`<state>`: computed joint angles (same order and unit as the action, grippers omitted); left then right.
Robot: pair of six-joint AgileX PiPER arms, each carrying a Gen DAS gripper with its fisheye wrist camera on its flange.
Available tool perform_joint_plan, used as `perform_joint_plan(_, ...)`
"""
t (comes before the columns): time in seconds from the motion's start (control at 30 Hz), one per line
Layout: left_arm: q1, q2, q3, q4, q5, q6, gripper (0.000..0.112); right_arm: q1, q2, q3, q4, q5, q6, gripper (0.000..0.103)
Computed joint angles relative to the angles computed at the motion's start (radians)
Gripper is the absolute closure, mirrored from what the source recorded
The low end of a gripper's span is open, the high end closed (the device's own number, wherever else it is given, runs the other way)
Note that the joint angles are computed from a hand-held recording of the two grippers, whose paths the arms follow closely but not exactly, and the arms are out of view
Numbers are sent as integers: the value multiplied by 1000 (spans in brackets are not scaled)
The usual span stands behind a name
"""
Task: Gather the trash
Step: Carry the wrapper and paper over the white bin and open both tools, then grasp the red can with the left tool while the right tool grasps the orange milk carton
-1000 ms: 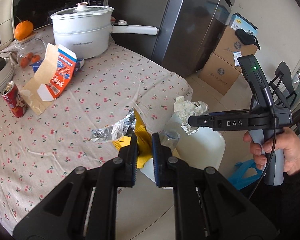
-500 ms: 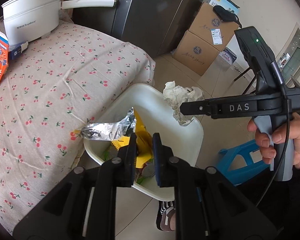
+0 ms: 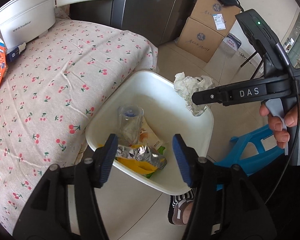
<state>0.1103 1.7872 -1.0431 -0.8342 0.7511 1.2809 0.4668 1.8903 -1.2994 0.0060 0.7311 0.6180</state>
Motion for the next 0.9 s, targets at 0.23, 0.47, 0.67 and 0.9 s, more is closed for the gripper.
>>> perform_joint_plan(0.23,120,-23,-5,37,15,7,30,25,56,-62,-5,50,-8,44)
perform_joint_plan(0.47,236,-27,-5,61,-10,30,27,54,139,-146,-17,122,-18,43)
perform_joint_plan(0.67,313,-40,1,59,-18,74,19,72,175,-212,-38,180,7,33)
perform_joint_plan(0.9,396,-27,-26,43,-17,105,10,116,224,-345,-80,260,59,23)
